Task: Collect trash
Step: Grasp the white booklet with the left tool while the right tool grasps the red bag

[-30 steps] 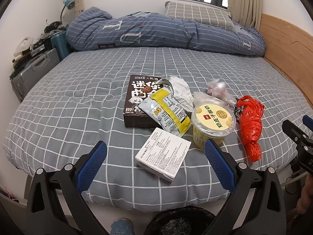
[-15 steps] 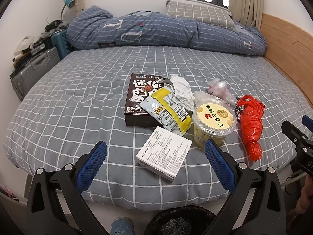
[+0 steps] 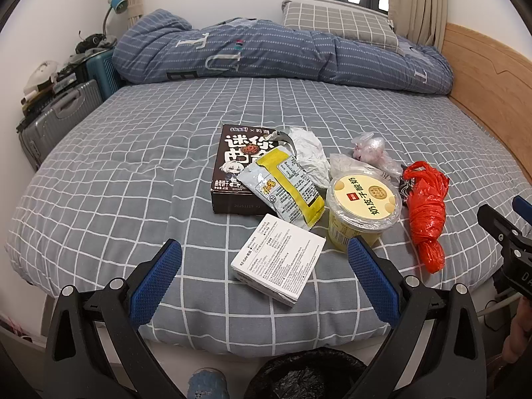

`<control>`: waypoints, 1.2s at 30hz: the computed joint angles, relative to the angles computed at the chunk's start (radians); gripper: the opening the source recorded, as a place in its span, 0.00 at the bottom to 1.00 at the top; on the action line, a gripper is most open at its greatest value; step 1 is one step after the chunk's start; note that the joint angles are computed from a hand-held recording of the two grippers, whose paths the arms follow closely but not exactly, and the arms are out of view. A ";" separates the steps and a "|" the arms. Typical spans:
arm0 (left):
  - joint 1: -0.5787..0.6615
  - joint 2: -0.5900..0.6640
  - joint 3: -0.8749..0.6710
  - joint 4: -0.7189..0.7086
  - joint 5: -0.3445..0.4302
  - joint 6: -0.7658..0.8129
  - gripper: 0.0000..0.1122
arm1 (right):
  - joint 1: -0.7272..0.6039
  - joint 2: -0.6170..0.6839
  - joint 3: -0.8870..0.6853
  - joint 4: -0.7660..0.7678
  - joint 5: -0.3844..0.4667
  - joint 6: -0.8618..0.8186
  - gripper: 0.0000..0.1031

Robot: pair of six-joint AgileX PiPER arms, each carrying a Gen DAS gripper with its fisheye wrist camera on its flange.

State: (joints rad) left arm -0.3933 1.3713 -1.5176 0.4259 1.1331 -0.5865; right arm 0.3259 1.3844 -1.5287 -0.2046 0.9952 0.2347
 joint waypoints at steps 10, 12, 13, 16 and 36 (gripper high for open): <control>-0.005 0.005 0.026 -0.001 -0.016 -0.011 0.87 | -0.001 0.004 0.024 -0.001 -0.020 -0.001 0.93; 0.001 0.012 0.038 -0.006 -0.024 -0.010 0.87 | -0.011 0.025 0.029 0.013 -0.018 -0.009 0.93; 0.006 0.017 0.043 -0.016 -0.032 -0.004 0.87 | -0.017 0.029 0.033 0.022 -0.027 -0.014 0.93; 0.019 0.034 0.062 -0.034 -0.049 0.013 0.87 | -0.015 0.059 0.037 0.013 -0.041 -0.015 0.93; 0.109 0.167 0.096 -0.146 -0.162 0.137 0.85 | -0.090 0.249 0.005 0.185 -0.101 -0.123 0.81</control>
State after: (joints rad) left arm -0.2840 1.5387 -1.4216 0.2803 0.9715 -0.4498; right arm 0.2360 1.6338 -1.5239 -0.0192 0.8942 0.1122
